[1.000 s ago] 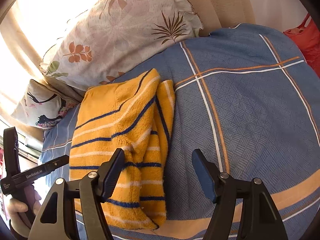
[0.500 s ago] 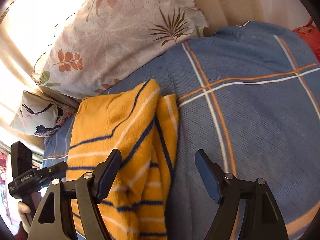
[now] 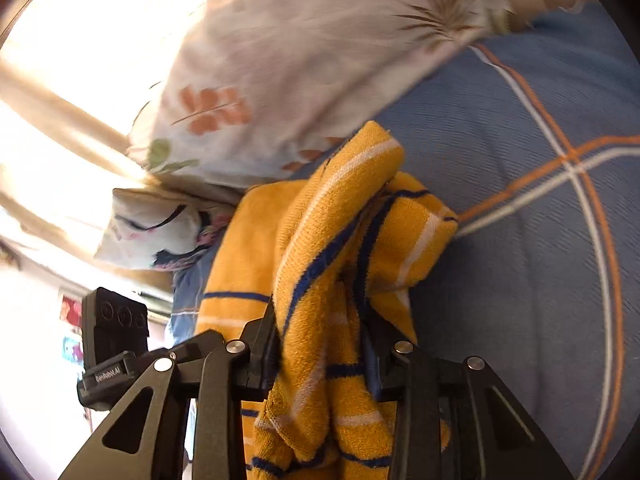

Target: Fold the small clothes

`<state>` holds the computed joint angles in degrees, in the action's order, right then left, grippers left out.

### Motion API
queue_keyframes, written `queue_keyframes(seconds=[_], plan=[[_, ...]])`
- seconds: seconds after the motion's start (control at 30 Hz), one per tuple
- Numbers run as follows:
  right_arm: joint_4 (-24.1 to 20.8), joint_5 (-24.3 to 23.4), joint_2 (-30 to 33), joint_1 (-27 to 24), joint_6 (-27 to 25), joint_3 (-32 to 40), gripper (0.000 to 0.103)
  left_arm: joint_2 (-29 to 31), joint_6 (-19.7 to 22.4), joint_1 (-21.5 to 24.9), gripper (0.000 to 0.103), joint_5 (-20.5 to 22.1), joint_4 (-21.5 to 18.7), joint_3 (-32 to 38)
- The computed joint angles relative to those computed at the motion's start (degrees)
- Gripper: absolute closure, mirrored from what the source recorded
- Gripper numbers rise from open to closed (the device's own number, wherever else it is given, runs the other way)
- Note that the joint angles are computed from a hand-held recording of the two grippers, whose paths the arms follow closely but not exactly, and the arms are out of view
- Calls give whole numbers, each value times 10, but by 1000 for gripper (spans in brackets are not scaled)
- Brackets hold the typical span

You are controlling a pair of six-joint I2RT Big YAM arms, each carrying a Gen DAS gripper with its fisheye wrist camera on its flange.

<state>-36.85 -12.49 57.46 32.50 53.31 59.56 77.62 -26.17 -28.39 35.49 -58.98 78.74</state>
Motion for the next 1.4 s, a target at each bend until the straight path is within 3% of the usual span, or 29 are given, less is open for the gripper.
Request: queue_keyframes(seconds=[0.1, 0.3, 0.4, 0.47, 0.53, 0.63, 0.8, 0.93, 1.0, 1.1, 1.27, 1.4], plan=[[-3, 7, 25, 25, -19, 34, 68, -14, 0, 11, 54, -10, -5, 6], [30, 7, 65, 61, -5, 63, 70, -28, 12, 61, 54, -8, -19, 14], [33, 14, 83, 76, -1, 68, 70, -33, 32, 79, 54, -46, -47, 13], [-13, 46, 101, 86, -12, 84, 66, -35, 47, 89, 54, -88, -71, 9], [-80, 102, 116, 97, -22, 102, 58, -42, 59, 106, 55, -96, -83, 2], [-96, 132, 102, 107, -2, 98, 54, -58, 74, 117, 55, -109, -92, -2], [-119, 218, 79, 162, -21, 125, 54, -81, 77, 89, 53, -131, -95, -6], [-79, 190, 87, 188, -42, 134, 54, -87, 79, 78, 53, -125, -110, -29], [-95, 184, 110, 191, -42, 149, 54, -91, 78, 70, 53, -131, -118, -43], [-119, 174, 116, 186, 2, 130, 57, -105, 95, 57, 50, -154, -134, -69], [-77, 178, 71, 185, 55, 61, 64, -121, 97, 83, 50, -108, -162, -106], [-107, 213, 50, 207, 73, 58, 62, -143, 111, 114, 50, -80, -168, -116]])
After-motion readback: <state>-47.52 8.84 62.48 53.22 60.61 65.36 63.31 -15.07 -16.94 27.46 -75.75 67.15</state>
